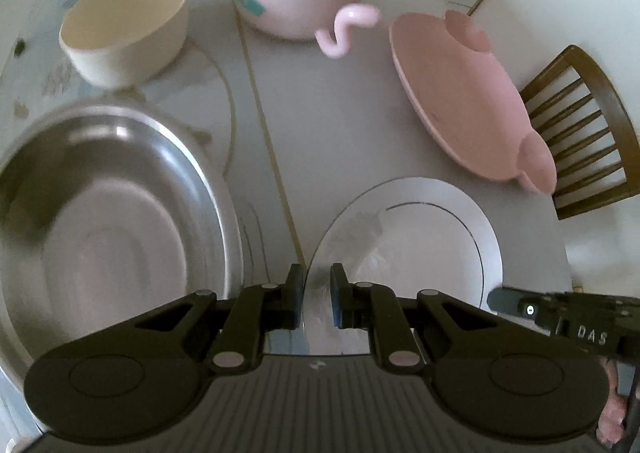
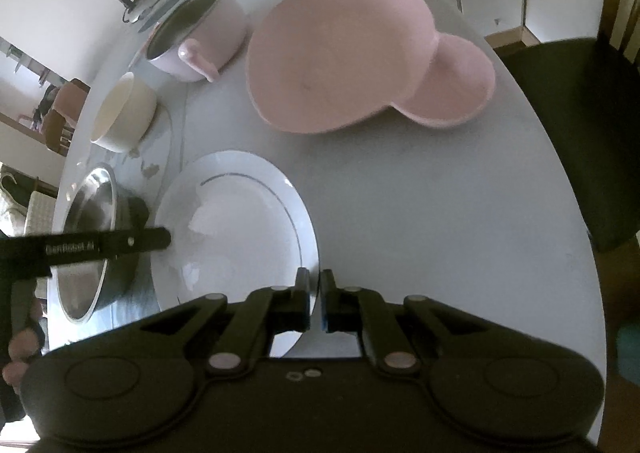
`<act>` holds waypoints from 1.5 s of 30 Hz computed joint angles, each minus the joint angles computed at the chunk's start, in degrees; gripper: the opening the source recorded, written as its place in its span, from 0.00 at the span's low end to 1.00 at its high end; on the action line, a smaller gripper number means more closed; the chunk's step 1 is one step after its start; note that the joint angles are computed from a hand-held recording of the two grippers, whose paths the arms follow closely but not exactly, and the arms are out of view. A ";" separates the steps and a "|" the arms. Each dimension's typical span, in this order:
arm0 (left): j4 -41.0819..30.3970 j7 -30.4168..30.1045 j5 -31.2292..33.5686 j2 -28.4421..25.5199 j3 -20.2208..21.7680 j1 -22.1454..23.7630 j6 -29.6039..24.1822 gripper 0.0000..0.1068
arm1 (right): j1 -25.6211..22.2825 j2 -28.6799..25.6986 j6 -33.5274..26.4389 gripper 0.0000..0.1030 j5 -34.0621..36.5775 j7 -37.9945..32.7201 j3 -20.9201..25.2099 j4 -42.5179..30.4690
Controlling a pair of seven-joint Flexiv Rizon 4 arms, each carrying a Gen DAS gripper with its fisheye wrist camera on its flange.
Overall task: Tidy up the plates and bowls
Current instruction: 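Lift the small white plate with both grippers and carry it toward the large plate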
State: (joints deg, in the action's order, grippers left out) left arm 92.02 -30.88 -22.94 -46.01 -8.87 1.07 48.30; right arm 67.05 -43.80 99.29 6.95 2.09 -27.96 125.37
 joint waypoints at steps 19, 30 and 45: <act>6.33 2.33 -3.73 2.05 0.17 3.56 -1.64 0.11 | -3.63 0.30 5.83 0.10 4.31 -5.84 6.53 0.89; 10.67 5.82 -7.12 3.98 -1.53 5.28 2.30 0.10 | -1.83 0.33 3.40 0.07 4.11 -8.10 4.87 0.31; 15.11 8.85 -12.70 10.37 1.12 9.69 0.30 0.10 | 1.98 4.02 -1.47 0.07 -1.57 -5.03 1.64 -2.29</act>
